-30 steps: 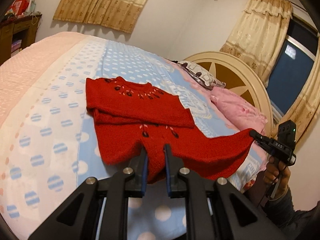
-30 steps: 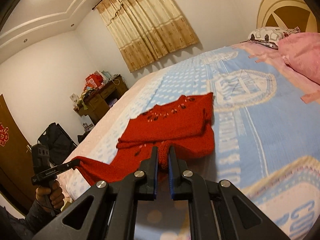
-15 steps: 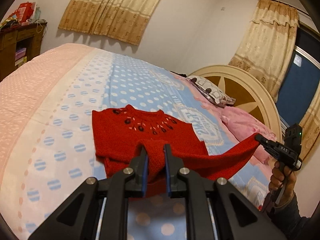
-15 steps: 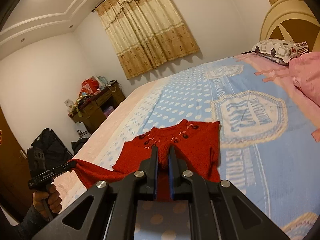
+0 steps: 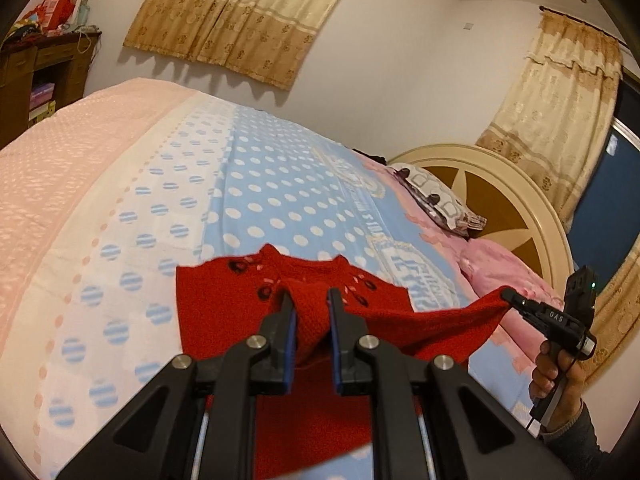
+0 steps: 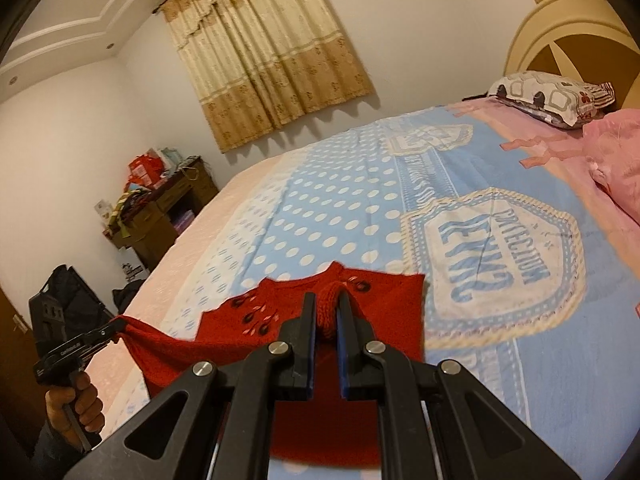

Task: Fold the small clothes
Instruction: 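Lift the hem with both tools, fold it over toward the collar, open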

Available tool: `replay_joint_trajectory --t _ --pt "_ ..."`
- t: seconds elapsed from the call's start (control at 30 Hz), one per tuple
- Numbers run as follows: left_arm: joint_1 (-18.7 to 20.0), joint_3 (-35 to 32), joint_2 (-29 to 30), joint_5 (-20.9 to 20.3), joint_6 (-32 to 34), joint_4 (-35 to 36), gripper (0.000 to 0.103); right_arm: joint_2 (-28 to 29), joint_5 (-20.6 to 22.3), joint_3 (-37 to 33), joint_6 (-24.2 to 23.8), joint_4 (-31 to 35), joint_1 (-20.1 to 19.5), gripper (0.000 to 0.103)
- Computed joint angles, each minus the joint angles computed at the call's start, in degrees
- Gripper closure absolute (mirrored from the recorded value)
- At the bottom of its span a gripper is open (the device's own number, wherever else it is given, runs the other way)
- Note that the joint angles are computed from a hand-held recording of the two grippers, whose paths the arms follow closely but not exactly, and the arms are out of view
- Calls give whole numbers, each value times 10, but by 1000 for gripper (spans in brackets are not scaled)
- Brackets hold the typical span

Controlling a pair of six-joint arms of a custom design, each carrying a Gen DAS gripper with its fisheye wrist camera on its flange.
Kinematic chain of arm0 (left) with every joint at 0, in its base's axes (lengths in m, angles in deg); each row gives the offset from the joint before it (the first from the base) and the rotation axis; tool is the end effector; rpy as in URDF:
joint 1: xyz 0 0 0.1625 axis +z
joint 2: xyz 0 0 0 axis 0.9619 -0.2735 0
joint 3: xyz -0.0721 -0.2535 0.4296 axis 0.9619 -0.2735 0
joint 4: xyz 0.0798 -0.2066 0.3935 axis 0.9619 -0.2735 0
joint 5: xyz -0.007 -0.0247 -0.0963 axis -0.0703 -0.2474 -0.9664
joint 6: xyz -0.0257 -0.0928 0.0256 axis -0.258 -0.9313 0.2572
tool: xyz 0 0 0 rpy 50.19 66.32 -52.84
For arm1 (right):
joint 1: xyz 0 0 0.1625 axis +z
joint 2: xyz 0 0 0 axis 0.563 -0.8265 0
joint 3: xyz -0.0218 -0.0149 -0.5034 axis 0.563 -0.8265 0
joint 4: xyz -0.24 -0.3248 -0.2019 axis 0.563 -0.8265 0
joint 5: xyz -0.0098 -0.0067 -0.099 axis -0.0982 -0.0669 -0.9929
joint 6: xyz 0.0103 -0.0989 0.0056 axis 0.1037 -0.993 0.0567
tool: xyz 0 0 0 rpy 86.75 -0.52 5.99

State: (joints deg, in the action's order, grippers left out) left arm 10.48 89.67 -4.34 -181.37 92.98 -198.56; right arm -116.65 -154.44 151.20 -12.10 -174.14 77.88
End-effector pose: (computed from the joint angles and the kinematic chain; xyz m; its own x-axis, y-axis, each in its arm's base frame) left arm 0.0566 -0.7856 0.4498 -0.8957 0.3942 -0.2059 0.4358 0.6860 -0.5826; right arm 0.3558 -0.6756 0.0679 -0.9094 0.0977 0.4043 -0.2982 0.5244 -0.7975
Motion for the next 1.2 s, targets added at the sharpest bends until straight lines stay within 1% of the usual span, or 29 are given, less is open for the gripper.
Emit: replay_joint_trajectory --t 0.37,0.63,0.73,0.83,0.87,0.9,0.93,0.97,1.0,1.03,1.07,1.1,1.13,1.2 --pt "15 -105 93 37 -26 35 89 40 -8 -104 13 109 -46 95" --pt "24 -164 139 53 -31 67 89 72 -18 -178 29 184 -74 95" --pt "27 -185 155 57 -32 79 89 81 -17 -204 43 216 -85 95" --pt "25 -191 165 80 -22 73 89 89 -2 -226 57 247 -97 95" --pt "24 -193 168 86 -19 74 88 91 2 -232 63 251 -100 95" --pt "23 -191 168 93 -18 71 82 95 -3 -240 66 257 -103 94" --pt "22 -191 168 98 -18 67 78 100 -15 -249 66 263 -103 92" --pt "21 -184 166 112 -19 53 71 105 -31 -257 62 262 -102 83" --pt "20 -179 164 116 -18 42 68 107 -41 -260 58 259 -101 58" --pt "20 -173 160 116 -15 31 61 108 -45 -258 53 254 -100 43" --pt "19 -164 154 120 -10 13 53 106 -39 -251 49 241 -100 29" --pt "18 -157 151 126 -6 -1 49 102 -29 -239 43 222 -100 29" --pt "16 -138 141 134 2 -29 46 100 -27 -231 38 212 -99 29" --pt "15 -114 127 132 22 -50 43 97 -28 -218 18 197 -92 29"
